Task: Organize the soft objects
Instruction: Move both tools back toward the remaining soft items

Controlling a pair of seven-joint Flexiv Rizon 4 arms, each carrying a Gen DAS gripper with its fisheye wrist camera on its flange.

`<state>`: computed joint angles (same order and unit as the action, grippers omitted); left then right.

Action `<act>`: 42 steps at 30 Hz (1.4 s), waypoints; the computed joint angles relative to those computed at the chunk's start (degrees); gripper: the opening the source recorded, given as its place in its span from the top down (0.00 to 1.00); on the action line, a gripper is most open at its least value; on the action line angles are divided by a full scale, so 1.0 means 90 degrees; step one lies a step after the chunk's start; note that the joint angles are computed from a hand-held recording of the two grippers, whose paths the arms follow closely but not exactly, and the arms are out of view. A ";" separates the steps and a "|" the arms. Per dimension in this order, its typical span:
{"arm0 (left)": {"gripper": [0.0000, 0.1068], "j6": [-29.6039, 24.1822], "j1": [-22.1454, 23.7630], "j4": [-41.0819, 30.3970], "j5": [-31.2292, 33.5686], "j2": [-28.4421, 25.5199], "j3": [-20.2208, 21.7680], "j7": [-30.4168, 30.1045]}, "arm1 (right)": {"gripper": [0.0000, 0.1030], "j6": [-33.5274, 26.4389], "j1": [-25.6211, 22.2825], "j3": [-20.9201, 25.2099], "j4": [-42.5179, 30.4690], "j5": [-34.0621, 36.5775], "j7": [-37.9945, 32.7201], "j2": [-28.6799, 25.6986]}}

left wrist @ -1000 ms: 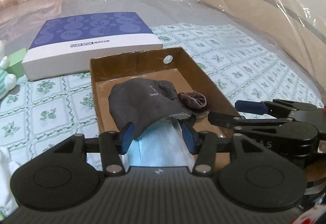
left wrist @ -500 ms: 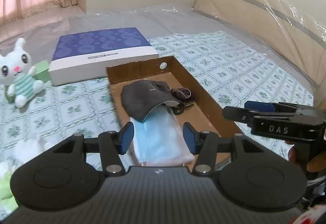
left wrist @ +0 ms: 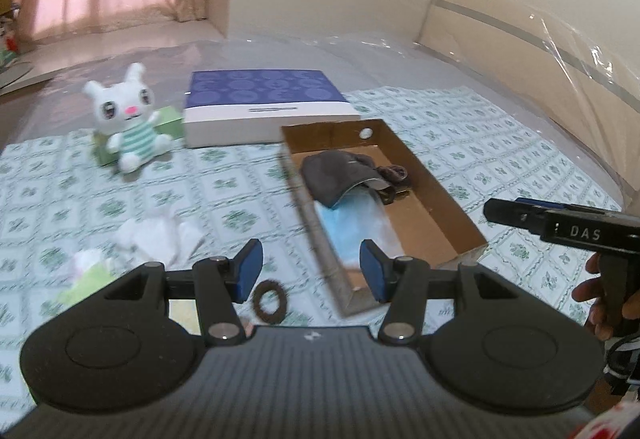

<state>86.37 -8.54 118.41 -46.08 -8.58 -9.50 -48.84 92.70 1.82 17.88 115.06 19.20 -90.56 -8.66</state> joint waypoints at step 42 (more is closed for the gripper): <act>0.50 -0.0401 0.0527 0.1801 0.3201 0.1504 0.1381 -0.3104 | 0.35 -0.0746 0.1550 0.0022 0.0386 0.0407 -0.0764 -0.0080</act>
